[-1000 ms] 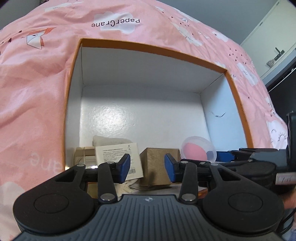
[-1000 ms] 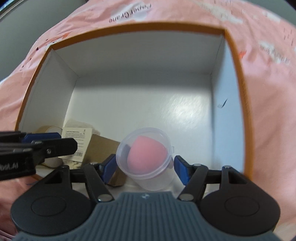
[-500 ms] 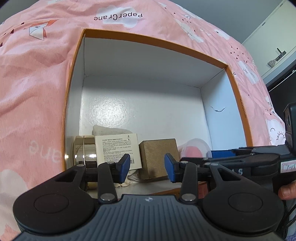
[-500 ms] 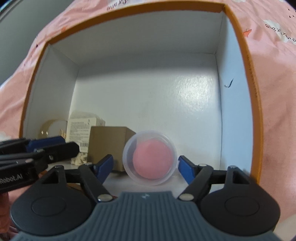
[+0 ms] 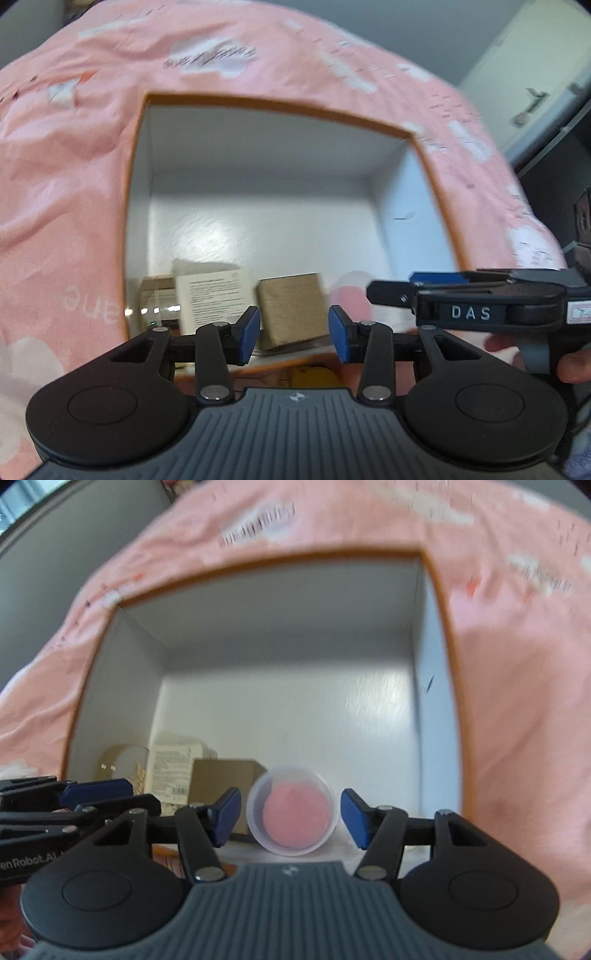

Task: Organize rigid objects
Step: 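Lower the clear pink-sponge cup into the shoebox and open the right tool, then grasp the white round jar with the left tool while the right grasps the pink-label tin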

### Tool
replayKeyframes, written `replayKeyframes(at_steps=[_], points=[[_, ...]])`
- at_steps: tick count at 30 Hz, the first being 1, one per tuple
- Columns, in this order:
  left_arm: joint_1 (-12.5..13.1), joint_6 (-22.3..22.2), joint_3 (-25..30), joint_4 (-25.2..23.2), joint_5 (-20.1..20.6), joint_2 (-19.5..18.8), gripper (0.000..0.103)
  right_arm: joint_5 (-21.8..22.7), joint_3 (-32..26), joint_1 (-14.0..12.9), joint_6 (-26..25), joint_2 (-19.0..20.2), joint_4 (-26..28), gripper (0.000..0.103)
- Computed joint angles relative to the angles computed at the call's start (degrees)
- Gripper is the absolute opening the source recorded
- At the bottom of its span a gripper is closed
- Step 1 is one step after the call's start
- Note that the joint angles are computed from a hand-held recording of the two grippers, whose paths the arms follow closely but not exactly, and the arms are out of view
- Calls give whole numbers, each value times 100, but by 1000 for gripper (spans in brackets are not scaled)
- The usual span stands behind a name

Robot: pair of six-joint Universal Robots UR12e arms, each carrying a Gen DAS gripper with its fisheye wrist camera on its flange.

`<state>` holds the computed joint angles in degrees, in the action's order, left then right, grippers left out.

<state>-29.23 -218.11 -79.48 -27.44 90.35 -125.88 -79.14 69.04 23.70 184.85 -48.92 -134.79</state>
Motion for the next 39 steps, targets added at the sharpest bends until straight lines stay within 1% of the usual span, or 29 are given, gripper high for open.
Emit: replayKeyframes(at_steps=[3,5,7,8,9,11,13,15,16,18,19,21,23,25,26,28,31,34,37,39], points=[[-43,243,-177,472,-125,107,47,81,519,-33,114,-290,-860,60],[-82,322,-286,737,-168,168,47,118,869,-54,338,-473,-1403,60],[-112,375,-372,841,-253,224,47,59,1208,-59,628,-642,-1935,61],[-128,383,-403,819,-290,249,47,-11,1337,-53,732,-722,-2061,62],[-140,373,-429,765,-311,270,47,-41,1459,-52,802,-798,-2132,66],[-164,339,-484,572,-347,305,46,-27,1682,-52,883,-935,-2193,67],[-163,292,-520,260,-422,319,43,-4,1854,-37,941,-1024,-2195,67],[-175,145,-557,-57,-394,324,43,-97,1969,7,1066,-1060,-2117,67],[-186,116,-582,-201,-353,333,43,-85,2007,23,1060,-1066,-2021,61],[-218,151,-542,-718,-220,329,43,106,2029,36,966,-1054,-1689,56],[-241,161,-528,-942,-122,327,43,194,2011,42,943,-1032,-1512,57],[-261,128,-581,-1121,-81,348,43,348,1955,75,719,-972,-1228,56],[-248,84,-673,-1154,-140,375,43,449,1870,133,459,-890,-1045,49],[-241,71,-741,-1101,-170,376,43,698,1779,168,207,-815,-864,41],[-245,70,-755,-1075,-151,360,43,768,1747,194,97,-785,-797,39],[-256,161,-743,-1083,-108,310,43,804,1668,236,-118,-732,-618,32],[-277,339,-684,-1181,-99,252,44,858,1504,276,-351,-631,-306,30],[-313,473,-624,-1207,-29,195,49,850,1287,303,-616,-518,21,28],[-312,542,-627,-1211,-81,157,49,864,1087,309,-806,-414,280,29],[-310,566,-607,-1231,-109,119,49,762,949,334,-954,-334,385,31]])
